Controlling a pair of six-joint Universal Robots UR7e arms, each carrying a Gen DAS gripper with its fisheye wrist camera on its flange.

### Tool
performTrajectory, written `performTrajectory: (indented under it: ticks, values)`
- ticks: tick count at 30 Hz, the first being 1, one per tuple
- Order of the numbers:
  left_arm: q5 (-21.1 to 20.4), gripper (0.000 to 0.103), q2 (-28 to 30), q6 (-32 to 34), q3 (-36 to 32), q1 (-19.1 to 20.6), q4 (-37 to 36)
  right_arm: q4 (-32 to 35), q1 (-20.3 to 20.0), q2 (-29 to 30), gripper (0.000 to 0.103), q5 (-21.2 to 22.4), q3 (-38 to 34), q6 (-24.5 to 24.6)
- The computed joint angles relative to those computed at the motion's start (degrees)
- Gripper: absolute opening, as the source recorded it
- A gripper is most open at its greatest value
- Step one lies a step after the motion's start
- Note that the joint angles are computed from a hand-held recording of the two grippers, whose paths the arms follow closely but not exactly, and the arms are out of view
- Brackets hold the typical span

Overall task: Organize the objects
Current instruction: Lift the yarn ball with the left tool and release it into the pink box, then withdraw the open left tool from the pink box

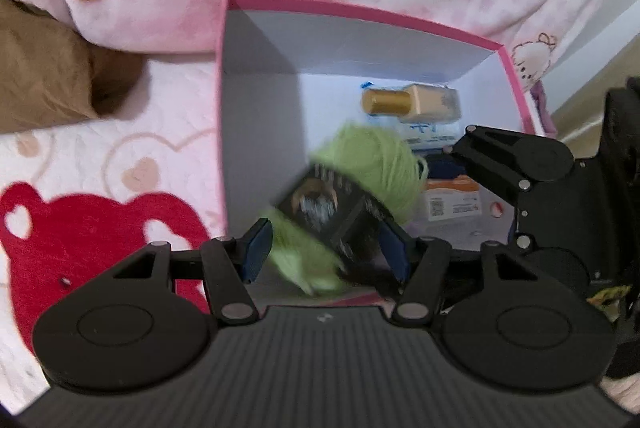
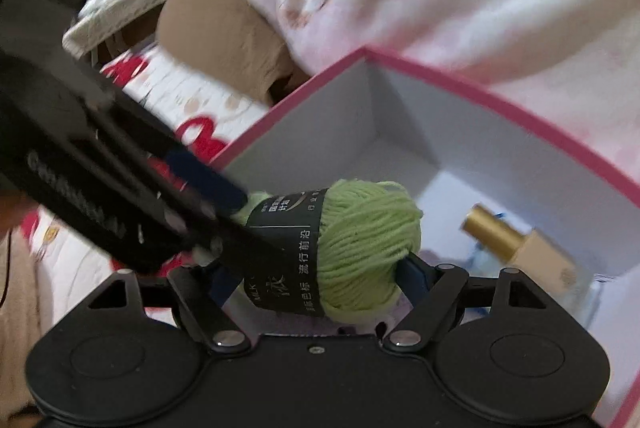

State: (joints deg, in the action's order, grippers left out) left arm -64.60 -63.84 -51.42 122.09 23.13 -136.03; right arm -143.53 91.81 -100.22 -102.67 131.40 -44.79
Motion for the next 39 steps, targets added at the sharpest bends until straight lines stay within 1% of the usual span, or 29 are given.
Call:
performTrajectory:
  ticks: [1,3,5,7,9,11,12,14,15,18,19,20,21,23,24,25,28,31,32,34,36,38,39]
  values:
    - [1.5,0.057,-0.2,1.1,0.3,-0.6,0.1,0.7,0.0,0.4,0.085,-0.2,-0.3,-1.2]
    - [4.1,0.056,-0.5,3.2,0.9,-1.7,0.4,-0.1,0.2,1.2,0.085,-0.8,-0.3,-2.2]
    - [3.8,0.056,-0.7,3.8,1.2,-1.3,-1.1,-2.0,0.3,1.6,0.086,-1.0,0.0,-1.3]
    - [3.8,0.055,-0.3,4.2,1.5,-0.7,-3.1,-6.0,0.5,1.8,0.087,-1.7,1.0,1.1]
    - [4.3,0.052,0.4,4.7,1.6,0.0,-4.9,-7.4,1.2,1.7,0.088,-4.1,1.5,5.4]
    - [4.1,0.048,1.4,5.3,2.0,0.9,-8.8,-8.9,0.9,0.0,0.089,-3.6,3.1,8.8]
    - [3.9,0.047,1.9,5.8,2.2,1.2,-10.6,-9.9,1.1,-0.6,0.089,-4.2,4.0,10.8]
    - [3.1,0.042,3.2,7.2,2.1,1.9,-14.0,-11.1,1.7,-1.8,0.089,-4.7,5.5,12.5]
    - [3.2,0.041,4.0,8.0,1.8,2.0,-14.6,-11.7,2.0,-2.2,0.089,-4.9,6.2,13.1]
    - [3.1,0.041,5.8,8.5,0.3,2.1,-13.3,-13.2,2.9,-2.8,0.089,-5.7,7.2,13.3]
    - [3.6,0.041,6.2,7.6,-0.2,1.8,-11.6,-14.5,3.2,-3.0,0.089,-6.6,7.8,13.2]
    - [5.2,0.041,6.7,7.2,-0.8,1.2,-9.3,-15.2,3.4,-3.1,0.088,-7.5,8.2,14.0]
    - [6.7,0.041,7.1,7.0,-1.2,0.6,-7.5,-15.0,3.0,-3.6,0.085,-7.1,8.3,15.0]
    - [8.4,0.041,7.5,6.4,-1.5,0.0,-6.2,-14.8,1.4,-4.5,0.062,-4.2,8.8,16.2]
    - [8.2,0.041,7.5,6.3,-1.5,0.1,-6.3,-13.4,0.8,-4.9,0.057,-3.1,8.7,17.5]
    - [7.8,0.041,7.5,5.9,-1.5,0.4,-6.3,-13.7,0.6,-4.5,0.050,-2.7,8.8,19.0]
    - [6.9,0.041,7.3,2.3,-2.2,1.1,-4.7,-16.5,1.2,-2.4,0.043,-3.9,9.4,23.4]
    - [3.8,0.041,6.8,-1.5,-3.3,2.2,-3.2,-21.4,2.7,1.3,0.043,-6.5,9.7,26.7]
    - [2.6,0.041,6.5,-2.2,-3.4,2.4,-3.2,-22.6,2.7,1.9,0.044,-6.1,10.0,26.9]
    - [-0.1,0.041,5.8,-3.5,-2.8,3.1,-5.4,-25.1,1.7,2.3,0.044,-2.8,10.9,25.2]
    - [-2.4,0.041,5.3,-5.0,-2.5,3.5,-6.2,-27.3,1.0,3.2,0.044,-1.1,11.4,25.4]
    - [-3.1,0.040,4.7,-6.9,-2.3,3.5,-6.1,-26.5,-0.3,3.2,0.045,2.1,11.2,24.7]
    - [-2.4,0.040,4.3,-7.8,-2.2,3.2,-5.4,-27.2,0.1,4.0,0.045,1.8,11.1,23.9]
